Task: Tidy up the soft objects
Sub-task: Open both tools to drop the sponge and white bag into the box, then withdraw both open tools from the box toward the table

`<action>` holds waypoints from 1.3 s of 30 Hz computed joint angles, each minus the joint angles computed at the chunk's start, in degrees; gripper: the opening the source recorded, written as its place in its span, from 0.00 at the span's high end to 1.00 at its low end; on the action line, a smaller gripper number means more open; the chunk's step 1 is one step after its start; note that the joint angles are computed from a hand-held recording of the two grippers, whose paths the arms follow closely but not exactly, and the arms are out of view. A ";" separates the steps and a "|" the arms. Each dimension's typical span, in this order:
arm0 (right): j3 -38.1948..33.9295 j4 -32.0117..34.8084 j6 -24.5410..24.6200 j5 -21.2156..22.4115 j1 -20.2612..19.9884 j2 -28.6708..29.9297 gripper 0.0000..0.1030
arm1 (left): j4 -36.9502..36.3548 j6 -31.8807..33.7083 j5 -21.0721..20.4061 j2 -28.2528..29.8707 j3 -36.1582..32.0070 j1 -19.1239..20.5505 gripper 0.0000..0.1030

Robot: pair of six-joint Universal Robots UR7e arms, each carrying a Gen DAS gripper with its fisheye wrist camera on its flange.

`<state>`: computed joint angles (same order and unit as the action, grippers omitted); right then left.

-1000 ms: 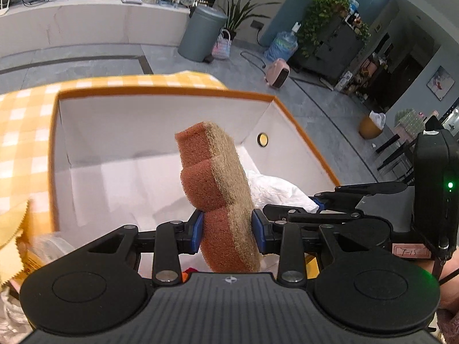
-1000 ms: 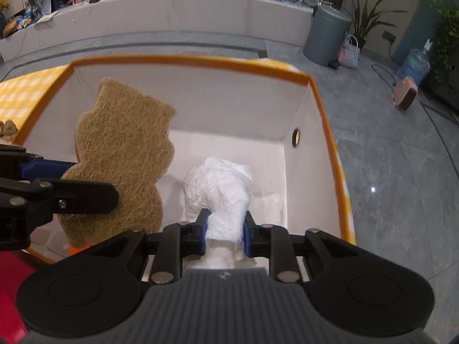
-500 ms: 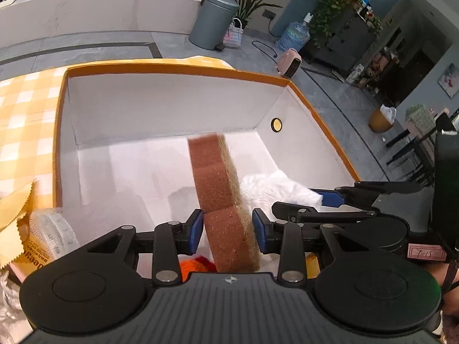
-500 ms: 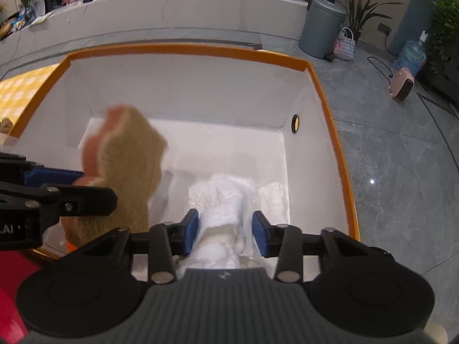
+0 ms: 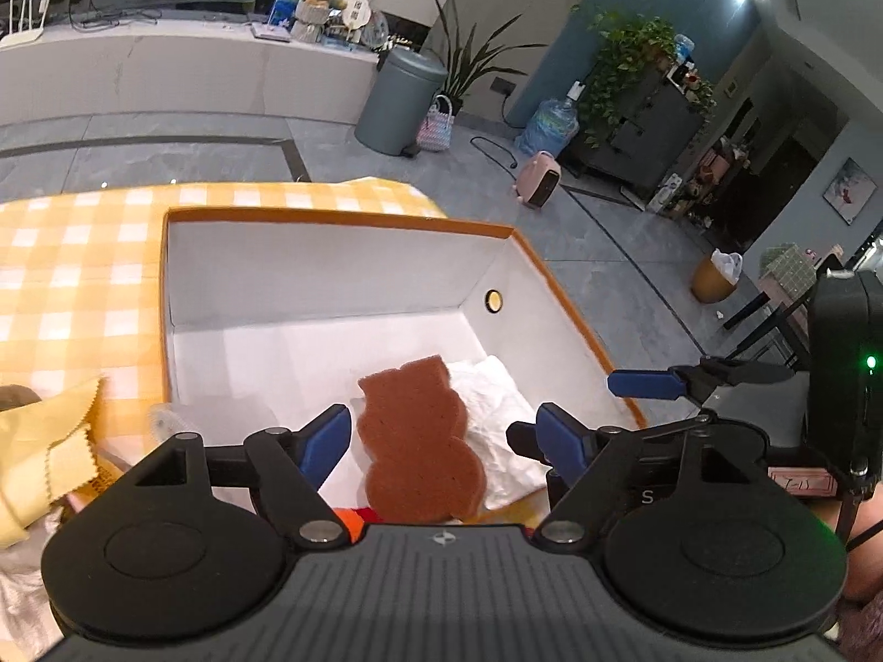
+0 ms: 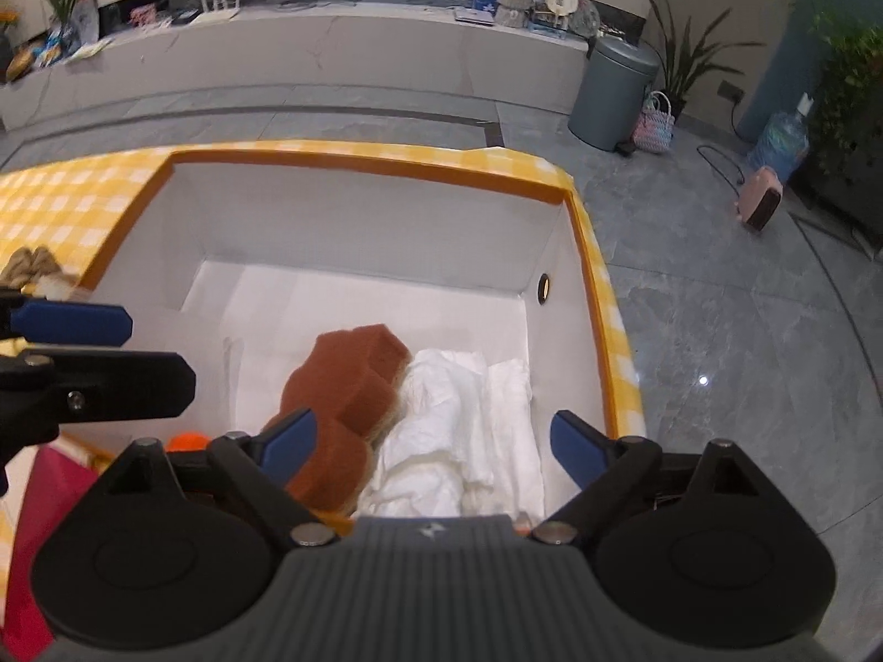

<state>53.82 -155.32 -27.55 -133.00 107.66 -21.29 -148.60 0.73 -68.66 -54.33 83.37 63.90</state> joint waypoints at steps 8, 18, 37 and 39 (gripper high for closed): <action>4.57 5.56 4.82 -0.64 3.57 -5.22 0.12 | -6.17 1.69 -0.51 -5.66 6.67 -2.37 0.12; 15.26 -0.55 -1.38 -1.40 8.26 -9.65 0.11 | -11.32 3.79 1.48 -14.84 17.18 -5.48 0.12; 39.58 -43.59 -22.80 9.29 11.42 -8.76 0.11 | -19.62 8.06 8.46 -25.41 33.24 -2.81 0.12; 40.00 -45.77 -23.36 10.21 11.61 -7.70 0.11 | -21.06 8.23 9.96 -25.89 34.87 -2.15 0.12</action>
